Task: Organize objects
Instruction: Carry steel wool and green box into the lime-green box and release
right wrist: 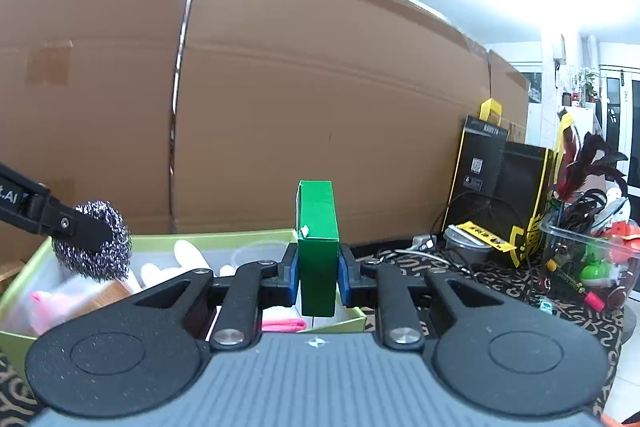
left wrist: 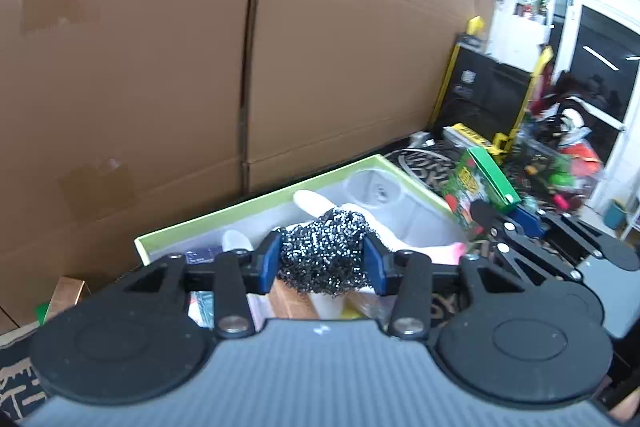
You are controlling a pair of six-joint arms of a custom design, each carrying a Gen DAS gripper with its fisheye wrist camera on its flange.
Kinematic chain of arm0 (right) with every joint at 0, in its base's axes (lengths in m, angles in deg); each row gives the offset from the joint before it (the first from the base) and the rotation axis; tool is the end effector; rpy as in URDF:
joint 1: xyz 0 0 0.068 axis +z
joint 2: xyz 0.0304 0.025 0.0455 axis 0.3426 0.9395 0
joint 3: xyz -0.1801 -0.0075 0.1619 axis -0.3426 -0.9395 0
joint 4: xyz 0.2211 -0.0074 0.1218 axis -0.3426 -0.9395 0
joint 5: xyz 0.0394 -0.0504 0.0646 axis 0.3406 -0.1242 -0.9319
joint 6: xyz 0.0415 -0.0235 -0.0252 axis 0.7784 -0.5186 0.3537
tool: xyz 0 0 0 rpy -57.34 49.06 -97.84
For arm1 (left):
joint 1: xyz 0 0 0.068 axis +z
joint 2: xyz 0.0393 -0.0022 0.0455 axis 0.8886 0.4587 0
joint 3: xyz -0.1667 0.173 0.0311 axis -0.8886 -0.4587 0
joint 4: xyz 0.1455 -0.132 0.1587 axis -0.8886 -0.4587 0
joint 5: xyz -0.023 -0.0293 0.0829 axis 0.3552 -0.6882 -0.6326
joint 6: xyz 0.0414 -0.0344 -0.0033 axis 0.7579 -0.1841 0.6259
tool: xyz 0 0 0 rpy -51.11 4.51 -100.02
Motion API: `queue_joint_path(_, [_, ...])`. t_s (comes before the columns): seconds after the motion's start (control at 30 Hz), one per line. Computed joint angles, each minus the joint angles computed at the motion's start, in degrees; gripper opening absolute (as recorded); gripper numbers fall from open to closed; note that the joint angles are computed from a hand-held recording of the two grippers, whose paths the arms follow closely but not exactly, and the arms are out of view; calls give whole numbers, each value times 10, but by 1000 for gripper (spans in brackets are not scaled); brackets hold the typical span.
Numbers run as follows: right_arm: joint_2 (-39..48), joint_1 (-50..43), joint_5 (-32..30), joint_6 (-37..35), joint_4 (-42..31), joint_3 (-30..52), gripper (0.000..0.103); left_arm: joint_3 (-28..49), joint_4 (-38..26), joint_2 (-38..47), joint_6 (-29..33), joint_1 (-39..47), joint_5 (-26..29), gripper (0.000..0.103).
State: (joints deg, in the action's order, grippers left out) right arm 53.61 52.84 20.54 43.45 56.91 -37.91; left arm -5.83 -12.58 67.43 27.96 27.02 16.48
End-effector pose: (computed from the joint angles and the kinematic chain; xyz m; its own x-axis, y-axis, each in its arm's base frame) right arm 0.2363 0.1292 0.1063 -0.1941 -0.0834 -0.9774 0.0040 0.9963 -0.0858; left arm 0.2128 -0.1380 0.1456 -0.5514 -0.0094 -0.8342 0.1426 0.9842 -0.1053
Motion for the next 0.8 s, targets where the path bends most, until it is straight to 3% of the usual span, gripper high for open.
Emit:
queue_joint_path(0.07, [11,-4,-42,1,-1,-3,32,-1,23,30,-3,13,1,53])
queue_joint_path(0.13, [13,0,-74,7,9,-17,40,-27,62,35,-14,20,-11,84])
queue_joint_path(0.2, [26,7,-85,13,50,-36,49,-63,111,28,-28,18,-41,96])
queue_joint_path(0.3, [34,18,-74,32,61,-40,52,-86,116,5,-34,33,-28,99])
queue_joint_path(0.4, [34,25,-68,45,55,-33,64,-96,107,-13,-43,34,-41,103])
queue_joint_path(0.6, [5,49,-38,59,21,-34,68,-103,89,-25,-54,29,-56,103])
queue_joint_path(0.67, [-8,62,-23,62,20,-42,75,-119,62,-67,-54,33,-54,103])
queue_joint_path(0.8, [-34,99,8,55,9,-50,77,-141,19,-133,-54,25,-62,103])
